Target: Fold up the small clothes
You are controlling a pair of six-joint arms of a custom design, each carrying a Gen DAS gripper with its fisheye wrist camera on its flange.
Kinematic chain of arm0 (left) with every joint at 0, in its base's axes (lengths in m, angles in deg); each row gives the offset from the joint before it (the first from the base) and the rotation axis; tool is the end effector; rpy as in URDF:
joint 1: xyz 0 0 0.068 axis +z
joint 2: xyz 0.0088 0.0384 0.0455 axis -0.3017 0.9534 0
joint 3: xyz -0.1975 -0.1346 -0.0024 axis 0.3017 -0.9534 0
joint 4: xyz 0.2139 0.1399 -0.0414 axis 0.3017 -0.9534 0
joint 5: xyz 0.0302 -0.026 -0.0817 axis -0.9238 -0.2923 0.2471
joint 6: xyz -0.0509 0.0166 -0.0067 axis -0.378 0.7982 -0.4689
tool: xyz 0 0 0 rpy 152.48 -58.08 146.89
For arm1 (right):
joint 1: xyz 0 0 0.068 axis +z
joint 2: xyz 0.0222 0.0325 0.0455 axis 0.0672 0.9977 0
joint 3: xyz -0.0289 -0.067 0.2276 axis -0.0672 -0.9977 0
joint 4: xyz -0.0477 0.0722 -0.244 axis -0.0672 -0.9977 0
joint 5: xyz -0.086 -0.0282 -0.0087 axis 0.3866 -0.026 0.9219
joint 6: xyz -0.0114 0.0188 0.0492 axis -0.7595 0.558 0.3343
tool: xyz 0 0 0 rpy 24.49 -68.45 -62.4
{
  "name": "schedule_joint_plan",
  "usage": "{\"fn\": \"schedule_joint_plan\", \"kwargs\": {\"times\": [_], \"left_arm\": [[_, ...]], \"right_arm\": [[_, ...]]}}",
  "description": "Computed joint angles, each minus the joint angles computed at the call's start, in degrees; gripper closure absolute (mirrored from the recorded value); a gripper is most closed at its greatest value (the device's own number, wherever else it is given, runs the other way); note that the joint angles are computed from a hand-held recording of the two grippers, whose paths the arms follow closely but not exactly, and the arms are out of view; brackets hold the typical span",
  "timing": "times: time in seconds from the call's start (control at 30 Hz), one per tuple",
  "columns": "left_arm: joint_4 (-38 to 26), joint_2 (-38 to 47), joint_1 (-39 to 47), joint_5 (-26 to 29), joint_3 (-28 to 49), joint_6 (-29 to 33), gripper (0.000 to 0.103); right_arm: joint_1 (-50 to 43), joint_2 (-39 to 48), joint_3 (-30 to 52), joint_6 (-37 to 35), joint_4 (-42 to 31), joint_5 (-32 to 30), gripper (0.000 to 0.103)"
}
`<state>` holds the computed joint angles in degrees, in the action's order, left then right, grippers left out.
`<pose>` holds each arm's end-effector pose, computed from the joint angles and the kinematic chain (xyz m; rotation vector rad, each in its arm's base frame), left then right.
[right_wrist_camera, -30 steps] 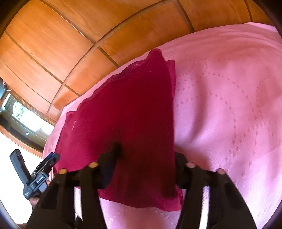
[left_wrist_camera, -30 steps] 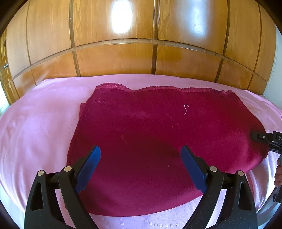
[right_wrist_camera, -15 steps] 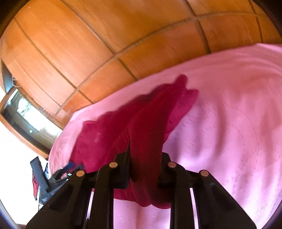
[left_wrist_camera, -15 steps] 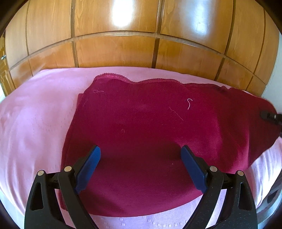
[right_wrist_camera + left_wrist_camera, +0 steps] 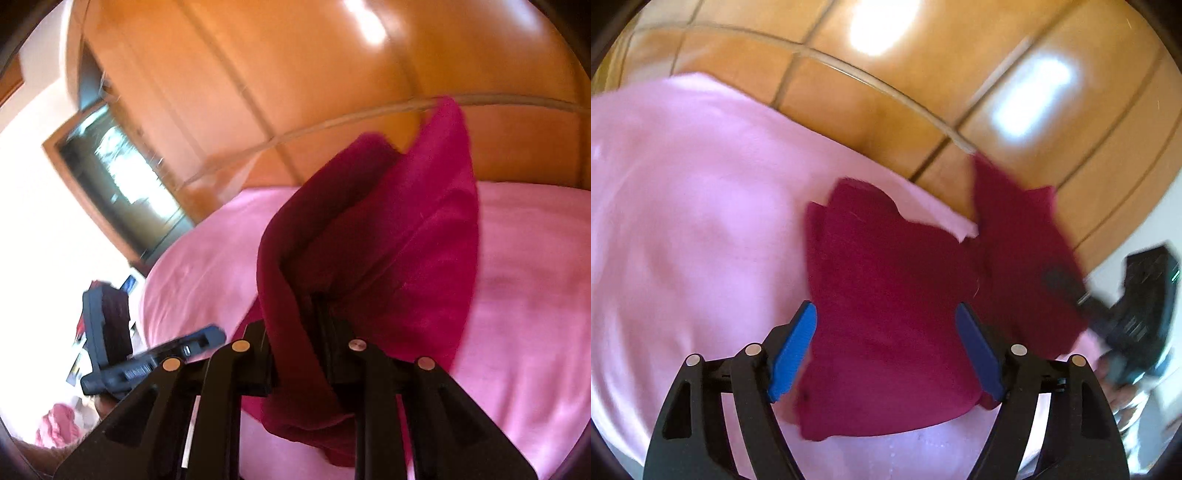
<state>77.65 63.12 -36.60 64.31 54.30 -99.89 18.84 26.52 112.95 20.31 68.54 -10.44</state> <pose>0.2267 -0.0802 0.1743 -0.4226 2.2283 -0.6507 0.3880 0.1280 0.1857 -0.6540 2.2580 0.9688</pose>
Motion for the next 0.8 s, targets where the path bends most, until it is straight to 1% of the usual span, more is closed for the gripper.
{"fn": "schedule_joint_plan", "kwargs": {"times": [0.1, 0.2, 0.23, 0.27, 0.3, 0.33, 0.37, 0.4, 0.43, 0.47, 0.5, 0.53, 0.6, 0.63, 0.7, 0.73, 0.77, 0.8], "left_arm": [[0.7, -4.8, 4.9, 4.9, -3.4, -1.6, 0.026], [1.5, -6.5, 8.2, 9.3, -4.7, -2.9, 0.026], [1.7, -6.3, 8.7, 10.4, -4.6, -3.1, 0.026], [2.2, -5.7, 9.1, 11.5, -4.4, -3.5, 0.026], [2.7, -5.0, 9.2, 12.1, -4.1, -4.0, 0.026], [3.2, -4.2, 9.4, 12.8, -3.7, -4.1, 0.026], [4.1, -2.9, 9.3, 13.8, -3.0, -4.5, 0.026], [4.3, -2.4, 9.8, 14.8, -2.7, -4.6, 0.026], [5.0, -1.2, 9.4, 15.2, -1.8, -5.0, 0.026], [5.3, -0.2, 9.5, 15.6, -1.0, -4.9, 0.026], [5.4, 1.4, 9.7, 16.0, 0.3, -4.3, 0.026], [5.4, 2.9, 9.7, 16.1, 1.5, -3.9, 0.023], [5.5, 7.2, 9.7, 17.1, 4.5, -3.6, 0.022], [5.5, 10.3, 9.5, 17.8, 6.7, -3.6, 0.022], [4.4, 14.6, 9.2, 17.9, 10.0, -3.0, 0.022], [3.7, 17.2, 8.9, 17.9, 12.1, -2.6, 0.022], [2.6, 20.7, 8.5, 18.2, 14.9, -2.4, 0.022], [1.5, 23.0, 8.3, 19.0, 16.8, -2.7, 0.022]], "right_arm": [[5.8, 3.5, 2.0, -2.1, -1.4, 3.4, 0.087], [11.0, 5.4, 2.0, -5.7, -1.7, 11.2, 0.086], [12.3, 5.7, 1.5, -7.1, -1.5, 13.1, 0.084], [12.8, 5.6, 0.8, -7.9, -0.9, 13.3, 0.076], [12.5, 4.9, -0.5, -8.8, -0.4, 11.0, 0.069], [12.2, 4.2, -1.4, -9.4, -0.5, 8.9, 0.055], [11.6, 3.0, -2.8, -10.4, -0.4, 6.6, 0.05], [10.7, 1.2, -4.3, -12.1, -1.5, 3.7, 0.05], [9.9, 0.8, -4.4, -13.4, -3.0, 1.7, 0.041], [8.4, -0.4, -4.9, -15.5, -5.4, -2.1, 0.029], [7.3, -1.5, -5.7, -17.1, -7.1, -4.4, 0.025], [6.0, -2.8, -6.8, -18.7, -8.4, -5.8, 0.019], [2.7, -5.8, -9.8, -20.7, -9.3, -7.5, 0.012], [0.3, -7.2, -11.2, -21.1, -9.7, -8.3, 0.006], [-3.7, -8.6, -13.3, -21.5, -9.0, -8.0, 0.005], [-4.3, -9.4, -14.6, -20.6, -7.8, -7.7, 0.005], [-6.0, -9.0, -14.6, -21.0, -8.2, -8.3, 0.005], [-6.5, -8.9, -14.8, -19.8, -7.1, -7.7, 0.005]]}}
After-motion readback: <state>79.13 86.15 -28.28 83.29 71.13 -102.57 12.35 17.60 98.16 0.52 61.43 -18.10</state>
